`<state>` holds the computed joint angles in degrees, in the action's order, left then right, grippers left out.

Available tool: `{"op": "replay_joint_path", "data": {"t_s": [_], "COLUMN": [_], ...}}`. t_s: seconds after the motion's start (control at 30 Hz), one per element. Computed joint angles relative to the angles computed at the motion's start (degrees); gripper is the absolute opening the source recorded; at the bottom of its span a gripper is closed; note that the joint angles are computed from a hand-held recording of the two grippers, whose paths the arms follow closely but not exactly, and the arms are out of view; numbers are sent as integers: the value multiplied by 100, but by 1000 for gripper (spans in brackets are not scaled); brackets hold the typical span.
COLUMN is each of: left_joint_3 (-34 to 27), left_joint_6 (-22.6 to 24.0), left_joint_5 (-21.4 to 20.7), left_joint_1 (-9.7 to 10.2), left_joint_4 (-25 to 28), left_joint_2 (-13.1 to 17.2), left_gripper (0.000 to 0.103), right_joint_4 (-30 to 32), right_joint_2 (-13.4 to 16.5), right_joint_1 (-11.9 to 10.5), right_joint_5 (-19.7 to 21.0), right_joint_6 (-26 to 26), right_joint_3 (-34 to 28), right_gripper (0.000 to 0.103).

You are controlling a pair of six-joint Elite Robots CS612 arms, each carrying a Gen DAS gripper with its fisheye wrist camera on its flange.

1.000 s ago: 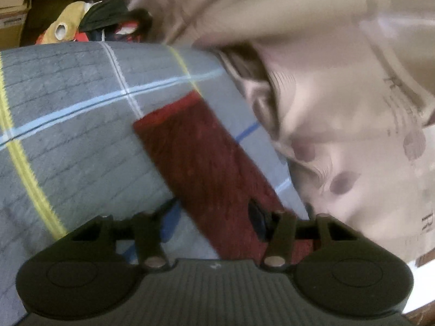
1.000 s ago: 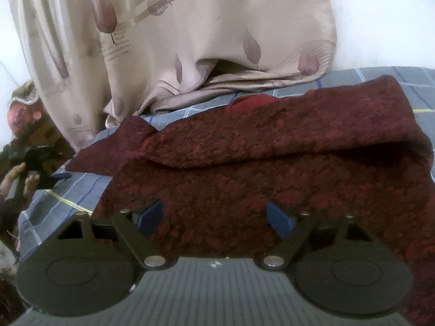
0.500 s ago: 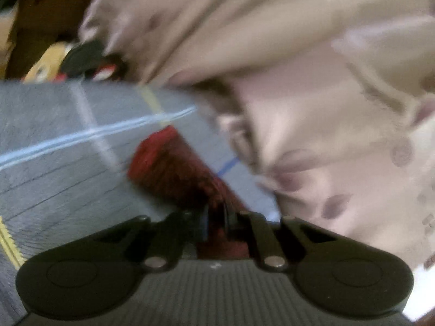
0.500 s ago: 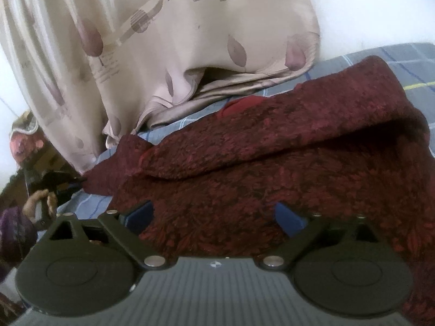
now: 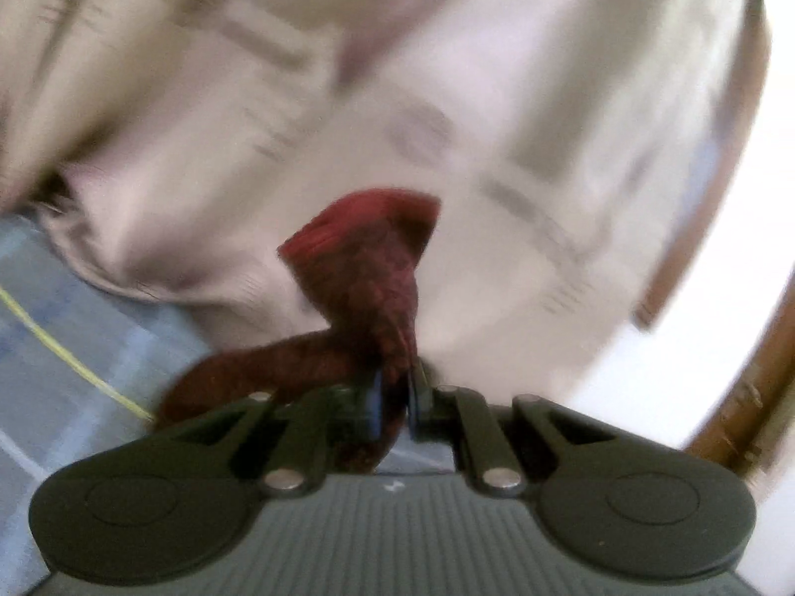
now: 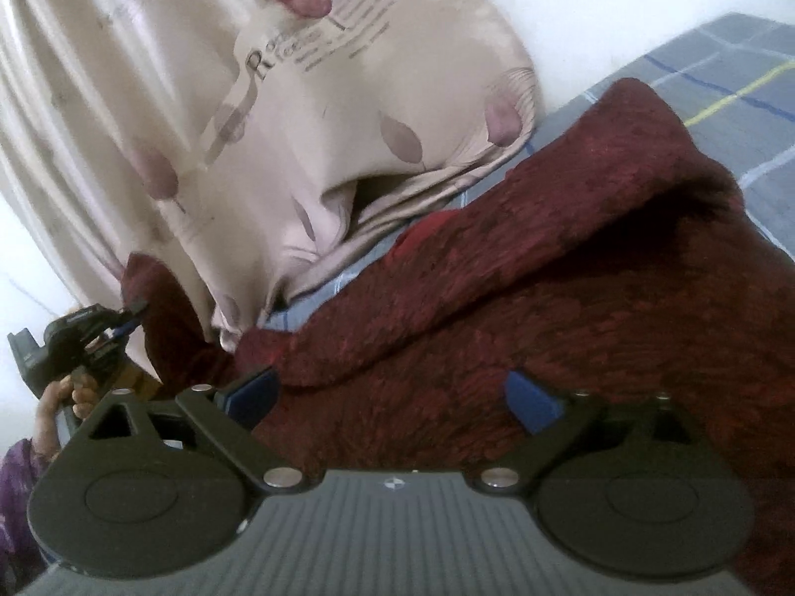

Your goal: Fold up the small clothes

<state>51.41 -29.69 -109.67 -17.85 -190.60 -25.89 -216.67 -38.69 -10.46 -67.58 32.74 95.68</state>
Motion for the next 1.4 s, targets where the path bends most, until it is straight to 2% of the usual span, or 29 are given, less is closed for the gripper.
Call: {"op": "replay_joint_path", "data": {"t_s": [0.2, 0.33, 0.57, 0.7, 0.8, 0.87, 0.97, 1.03, 1.07, 1.1, 1.2, 1.23, 1.33, 1.4], "left_joint_3": [-200, -353, -588, -740, -983, -1271, -1241, -1144, -1037, -921, -324, -55, 747, 1180], "left_joint_6": [353, 627, 1521, 1923, 2023, 2118, 2288, 2177, 2058, 1937, 1605, 1492, 1341, 1317], "left_joint_5": [-385, -517, -583, -505, -742, -927, -1228, -1377, -1466, -1535, -1589, -1506, -898, -499], "left_joint_1": [-379, -597, -922, -1029, -1023, -1013, -994, -976, -966, -952, -897, -873, -849, -822], "left_joint_4": [303, 530, 1293, 1560, 1504, 1644, 1771, 1655, 1516, 1360, 616, 431, 207, -13], "left_joint_2": [105, 218, 405, 534, 736, 903, 888, 834, 773, 703, 386, 242, -185, -353], "left_gripper": [10, 10, 10, 10, 11, 14, 33, 59, 66, 78, 80, 85, 87, 87], "right_joint_4": [-540, -1108, -1799, -1944, -2127, -2253, -2329, -2368, -2394, -2398, -2269, -2114, -2072, -1862], "right_joint_2": [135, 257, 458, 490, 543, 587, 617, 642, 655, 662, 634, 570, 363, 117], "right_joint_1": [-112, -161, -244, -239, -253, -265, -272, -277, -281, -280, -277, -276, -263, -227], "right_joint_5": [152, 29, 38, -49, -97, -110, -95, -84, -75, -75, -56, -44, -134, -431], "right_joint_6": [610, 1184, 1892, 2003, 2224, 2369, 2426, 2462, 2481, 2494, 2440, 2398, 2149, 1418], "right_joint_3": [0, 21, -28, -21, -30, -57, -79, -101, -111, -124, -119, -72, 78, 224], "right_gripper": [98, 98, 97, 96, 95, 94, 94, 94, 94, 94, 94, 94, 96, 96]}}
